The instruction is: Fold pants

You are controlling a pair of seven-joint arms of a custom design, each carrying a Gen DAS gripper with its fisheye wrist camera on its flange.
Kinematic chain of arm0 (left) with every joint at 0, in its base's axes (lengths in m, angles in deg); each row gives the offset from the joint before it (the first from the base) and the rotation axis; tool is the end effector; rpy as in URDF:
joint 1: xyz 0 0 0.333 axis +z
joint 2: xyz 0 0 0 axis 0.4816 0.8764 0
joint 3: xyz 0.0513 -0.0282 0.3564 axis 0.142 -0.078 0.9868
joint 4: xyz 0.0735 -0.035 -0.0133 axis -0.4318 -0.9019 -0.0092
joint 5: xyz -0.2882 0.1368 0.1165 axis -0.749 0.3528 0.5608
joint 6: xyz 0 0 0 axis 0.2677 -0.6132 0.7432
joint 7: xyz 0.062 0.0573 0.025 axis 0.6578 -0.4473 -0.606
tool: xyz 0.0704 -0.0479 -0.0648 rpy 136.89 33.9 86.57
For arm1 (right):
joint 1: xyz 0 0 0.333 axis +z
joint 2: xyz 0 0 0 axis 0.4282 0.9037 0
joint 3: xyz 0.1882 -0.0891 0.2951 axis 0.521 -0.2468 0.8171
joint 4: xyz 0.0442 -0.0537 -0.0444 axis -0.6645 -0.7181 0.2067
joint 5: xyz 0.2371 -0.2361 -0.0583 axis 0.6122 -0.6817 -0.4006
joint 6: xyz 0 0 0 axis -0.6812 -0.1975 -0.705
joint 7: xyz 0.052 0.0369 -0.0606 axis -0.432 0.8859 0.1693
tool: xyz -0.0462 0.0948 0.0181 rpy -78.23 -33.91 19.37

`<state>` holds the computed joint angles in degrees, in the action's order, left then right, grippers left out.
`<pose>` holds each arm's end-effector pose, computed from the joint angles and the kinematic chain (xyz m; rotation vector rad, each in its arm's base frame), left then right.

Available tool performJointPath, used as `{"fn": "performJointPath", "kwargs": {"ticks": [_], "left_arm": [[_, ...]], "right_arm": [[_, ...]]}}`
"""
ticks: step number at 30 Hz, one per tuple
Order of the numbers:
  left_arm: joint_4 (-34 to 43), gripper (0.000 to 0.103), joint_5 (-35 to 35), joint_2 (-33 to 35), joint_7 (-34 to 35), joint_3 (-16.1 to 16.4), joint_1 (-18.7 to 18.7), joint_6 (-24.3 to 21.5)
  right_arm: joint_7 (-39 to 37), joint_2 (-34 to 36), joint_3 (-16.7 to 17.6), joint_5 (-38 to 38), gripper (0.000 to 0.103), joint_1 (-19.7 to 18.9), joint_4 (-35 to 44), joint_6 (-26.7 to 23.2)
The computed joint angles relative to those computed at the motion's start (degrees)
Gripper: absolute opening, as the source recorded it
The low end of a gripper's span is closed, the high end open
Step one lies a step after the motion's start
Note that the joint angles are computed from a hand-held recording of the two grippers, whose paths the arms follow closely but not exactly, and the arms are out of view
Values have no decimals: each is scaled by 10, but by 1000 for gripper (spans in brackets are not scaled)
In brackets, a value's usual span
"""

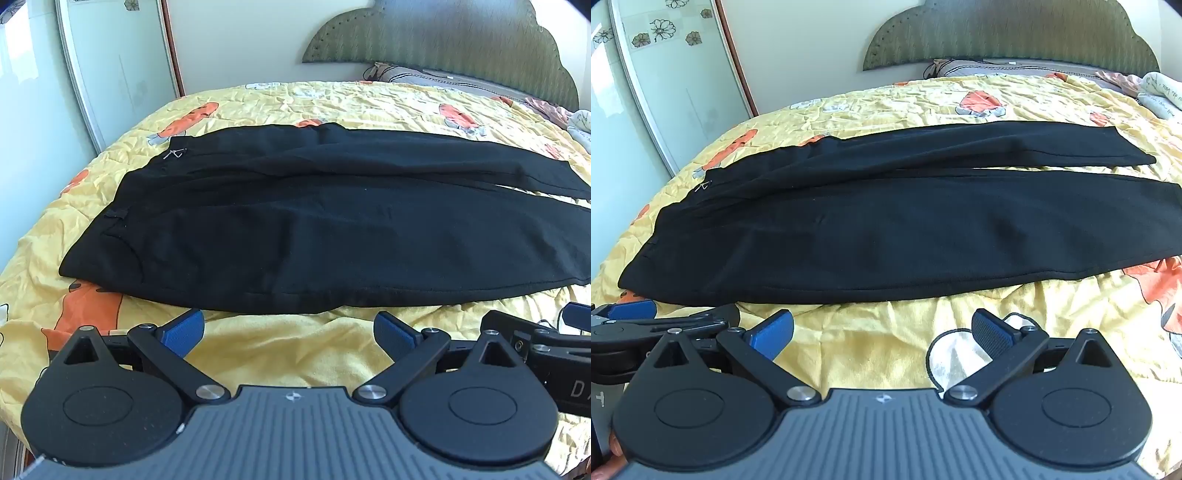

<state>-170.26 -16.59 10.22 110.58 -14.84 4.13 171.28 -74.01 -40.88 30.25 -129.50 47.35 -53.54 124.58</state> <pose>0.5043 -0.3970 0.4900 -1.2512 2.2058 -0.8164 0.3921 0.2521 0.4756 -1.1451 2.1694 -0.7327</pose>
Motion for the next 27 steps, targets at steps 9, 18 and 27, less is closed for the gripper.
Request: {"fn": "performJointPath", "kwargs": {"ticks": [9,18,27], "left_arm": [[-6,100,-6,-2,4,-2,6,7],[-3,99,-25,4,19,-8,8,2],[-1,99,-19,5,11,0,0,-8]], "right_arm": [[-5,3,-1,6,103,0,3,1],[-4,4,-2,6,103,-1,0,6],[-2,11,-4,2,103,0,3,5]]}}
